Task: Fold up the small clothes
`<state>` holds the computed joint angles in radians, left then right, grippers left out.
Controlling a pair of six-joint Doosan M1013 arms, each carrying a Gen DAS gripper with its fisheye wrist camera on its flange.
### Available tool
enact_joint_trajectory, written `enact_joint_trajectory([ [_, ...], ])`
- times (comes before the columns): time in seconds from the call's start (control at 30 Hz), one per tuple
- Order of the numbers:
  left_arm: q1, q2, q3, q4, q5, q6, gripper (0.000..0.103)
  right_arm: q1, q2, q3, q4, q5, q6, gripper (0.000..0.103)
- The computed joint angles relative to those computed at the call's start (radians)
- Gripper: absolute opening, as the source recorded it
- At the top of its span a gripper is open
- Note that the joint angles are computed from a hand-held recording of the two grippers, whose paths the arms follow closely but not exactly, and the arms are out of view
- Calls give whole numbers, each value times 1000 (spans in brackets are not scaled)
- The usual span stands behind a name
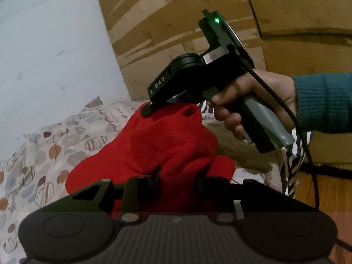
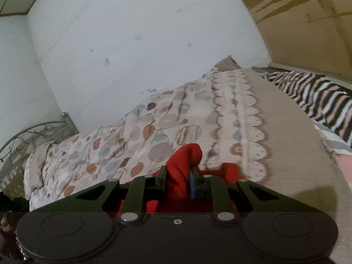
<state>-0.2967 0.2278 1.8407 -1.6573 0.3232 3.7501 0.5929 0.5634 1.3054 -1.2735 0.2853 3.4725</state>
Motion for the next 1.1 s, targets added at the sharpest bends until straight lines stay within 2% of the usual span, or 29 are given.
enact_joint_trajectory([
  [0.17,-2,4,0,38,-2,-31,32,-4,-5,28,-12,5,20,20],
  [0.27,5,3,13,-12,7,26,33,-4,1,31,33,16,-9,20],
  [0.33,10,-2,21,-45,13,52,37,-4,5,30,87,29,-56,21],
  [0.4,17,-10,27,-62,29,46,52,-3,5,36,102,32,-54,21],
  [0.43,22,-15,31,-75,42,41,56,-3,4,39,104,34,-50,22],
  [0.5,37,-24,36,-67,85,-25,71,2,2,38,116,47,-69,25],
  [0.6,64,-38,45,-89,144,-123,84,13,-2,31,131,81,-137,31],
  [0.63,73,-42,49,-113,156,-141,86,17,-3,26,141,94,-168,32],
  [0.73,96,-62,64,-193,163,-186,95,26,-12,23,138,118,-200,33],
  [0.83,110,-80,69,-255,104,-252,102,40,-24,28,80,142,-184,53],
  [0.87,114,-84,69,-262,77,-288,102,46,-29,32,49,147,-171,61],
  [0.93,121,-87,58,-210,8,-430,102,60,-39,40,-20,147,-147,66],
  [1.0,132,-83,41,-81,-49,-651,102,73,-47,45,-70,145,-137,77],
  [1.1,157,-68,15,154,-79,-1008,102,95,-54,52,-159,146,-99,88],
])
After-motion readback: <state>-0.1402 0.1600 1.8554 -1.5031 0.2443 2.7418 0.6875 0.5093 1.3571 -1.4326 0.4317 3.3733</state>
